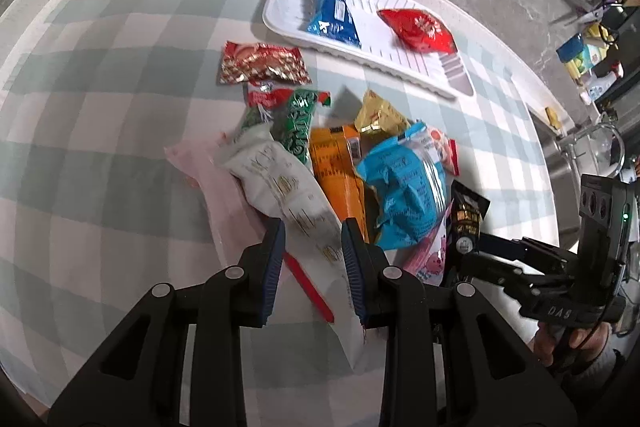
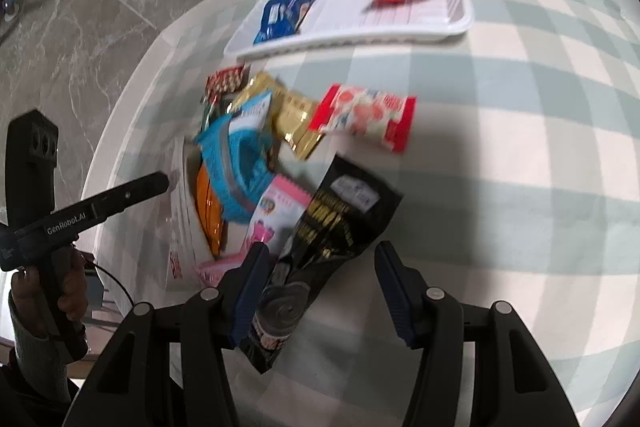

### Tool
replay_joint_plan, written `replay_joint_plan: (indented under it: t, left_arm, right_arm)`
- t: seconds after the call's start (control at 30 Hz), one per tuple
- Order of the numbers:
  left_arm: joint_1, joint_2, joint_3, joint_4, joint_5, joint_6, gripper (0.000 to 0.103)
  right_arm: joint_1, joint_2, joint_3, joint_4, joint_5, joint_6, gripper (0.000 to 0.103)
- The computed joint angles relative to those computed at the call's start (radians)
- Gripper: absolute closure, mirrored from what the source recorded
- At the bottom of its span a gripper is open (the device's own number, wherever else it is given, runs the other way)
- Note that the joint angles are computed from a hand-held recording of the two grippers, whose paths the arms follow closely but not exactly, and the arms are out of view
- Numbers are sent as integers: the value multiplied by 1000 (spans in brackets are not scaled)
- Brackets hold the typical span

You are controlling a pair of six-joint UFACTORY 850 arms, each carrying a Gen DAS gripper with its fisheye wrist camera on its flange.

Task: Organize snacks
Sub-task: 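Grasp the white packet with left tool while right tool grasps black sesame pouch, then carry both packets into the white tray and open both tools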

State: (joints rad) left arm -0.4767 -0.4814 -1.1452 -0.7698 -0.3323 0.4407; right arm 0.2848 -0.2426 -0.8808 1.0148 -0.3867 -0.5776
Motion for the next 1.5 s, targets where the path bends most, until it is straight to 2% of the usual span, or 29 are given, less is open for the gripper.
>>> replay_joint_plan:
  t: [0.17,0.23,0.27,0.3,0.37,0.43,0.57,0.63,0.73,0.8,0.83,0.87,0.9,0.93,1.13,1.5]
  left_arm:
    - [-8,-16,-7,-10,5,16,75]
    - [-10,-22,-11,-4,9,10,73]
    - [-12,-27,-15,14,11,-5,67]
    - [-16,-34,-23,66,9,-57,60]
    - [-19,-51,-34,111,4,-107,58]
    - [-15,-69,-42,66,-16,-77,57]
    - [-28,-78,-38,64,14,-66,53]
    - [-24,-81,-36,7,16,-3,53]
    - [-14,-82,-27,-115,14,133,56]
    - [-1,-83,-22,-203,2,220,62]
    - [8,-86,-20,-268,-14,283,66]
    - [20,-91,-20,-339,-43,343,75]
    - [38,-102,-23,-421,-95,401,79]
    - [45,-107,-21,-462,-112,429,80]
    - [50,-103,-10,-544,-124,515,86]
    - [100,-56,43,-658,-199,604,88]
  right_arm:
    - [24,-26,-15,-67,-24,47,45]
    - [33,-27,-17,-98,-16,67,46]
    - [36,-29,-22,-127,-14,89,47]
    - [42,-29,-24,-165,-6,118,49]
    - [51,-31,-31,-232,7,167,54]
    - [59,-30,-32,-283,16,203,57]
    - [75,-29,-34,-361,33,249,66]
    - [79,-26,-29,-371,44,242,70]
    - [72,-22,-18,-277,48,137,75]
    - [56,-23,-12,-162,29,32,78]
    - [42,-24,-7,-90,12,-29,78]
    - [31,-25,-5,-37,-3,-74,78]
    - [18,-24,1,23,-22,-124,79]
    - [0,-27,6,91,-50,-175,79]
    - [-83,-35,46,345,-196,-344,79]
    - [-159,-30,97,579,-356,-457,79]
